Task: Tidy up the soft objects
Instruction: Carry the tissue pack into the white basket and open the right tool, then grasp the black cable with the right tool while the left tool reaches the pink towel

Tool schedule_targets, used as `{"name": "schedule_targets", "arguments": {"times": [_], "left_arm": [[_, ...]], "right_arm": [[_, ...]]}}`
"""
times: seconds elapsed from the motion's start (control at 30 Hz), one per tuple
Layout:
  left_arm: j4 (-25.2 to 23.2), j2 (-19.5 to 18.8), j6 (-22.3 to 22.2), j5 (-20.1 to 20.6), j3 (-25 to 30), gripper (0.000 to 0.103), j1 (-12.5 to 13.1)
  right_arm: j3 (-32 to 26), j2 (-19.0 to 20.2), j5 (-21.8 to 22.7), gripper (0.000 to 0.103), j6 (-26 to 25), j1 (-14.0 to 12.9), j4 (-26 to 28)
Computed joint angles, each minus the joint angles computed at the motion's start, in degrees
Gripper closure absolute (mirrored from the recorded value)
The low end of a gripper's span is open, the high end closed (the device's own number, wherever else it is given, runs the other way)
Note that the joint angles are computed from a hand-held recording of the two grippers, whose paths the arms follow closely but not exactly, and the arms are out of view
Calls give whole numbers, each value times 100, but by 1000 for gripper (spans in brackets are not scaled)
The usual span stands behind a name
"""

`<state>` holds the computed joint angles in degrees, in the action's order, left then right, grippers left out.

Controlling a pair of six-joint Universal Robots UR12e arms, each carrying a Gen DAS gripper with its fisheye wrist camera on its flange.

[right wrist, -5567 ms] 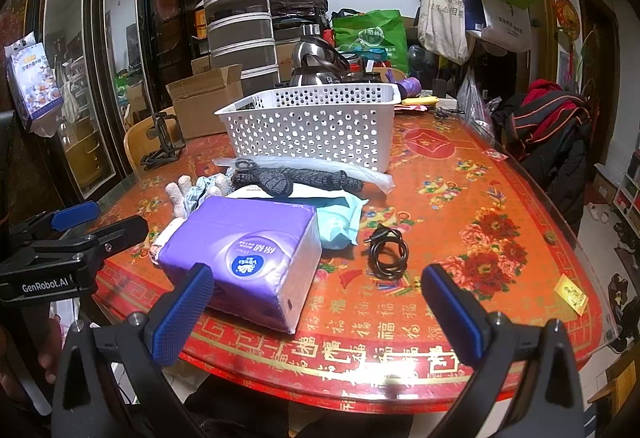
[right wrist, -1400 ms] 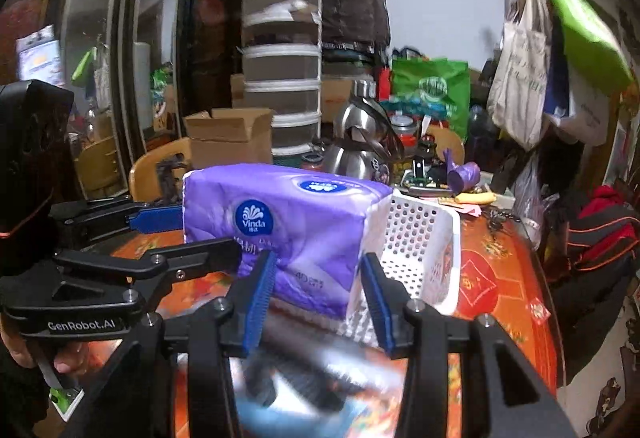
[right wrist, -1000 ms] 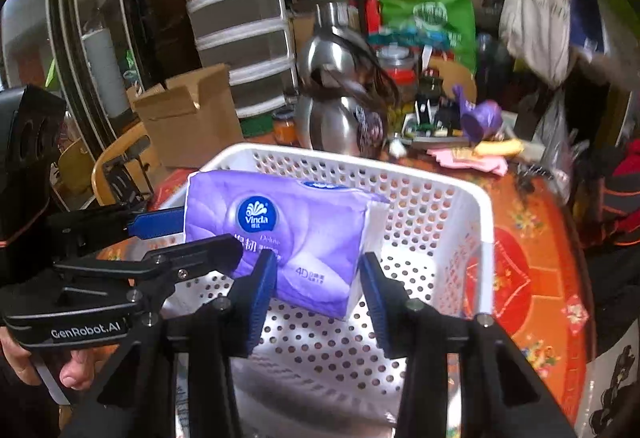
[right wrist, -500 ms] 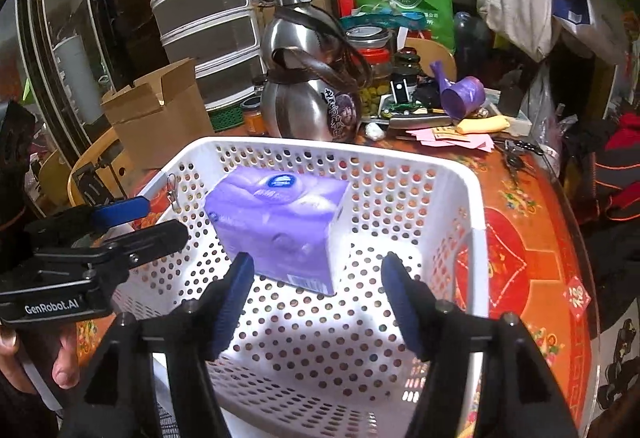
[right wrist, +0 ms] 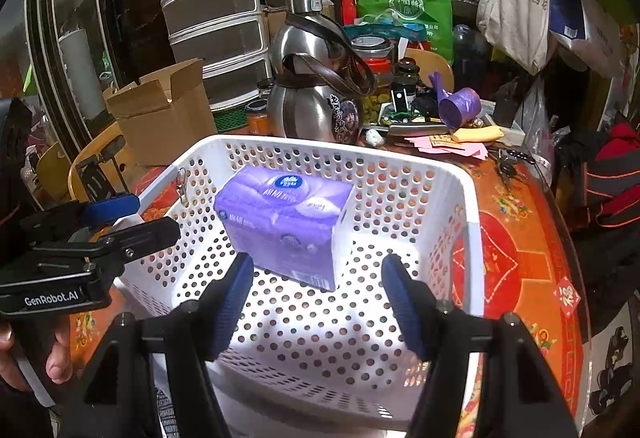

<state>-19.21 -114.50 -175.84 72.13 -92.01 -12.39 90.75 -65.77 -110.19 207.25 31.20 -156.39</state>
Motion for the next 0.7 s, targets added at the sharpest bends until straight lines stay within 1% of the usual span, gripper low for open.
{"name": "schedule_targets", "arguments": {"times": [0.27,0.47,0.57,0.7], "left_arm": [[95,125,13,-29,-167,25,69],[187,197,60,131,-264,25,45],[195,228,21,195,-319,25,30],[250,324,84,227,-477,25,32]], "right_arm": [[59,-39,82,37,83,4,-34],[113,-88,-16,37,95,33,-70],[145,-106,15,37,152,37,-107],[230,-148,-131,37,175,116,-168]]}}
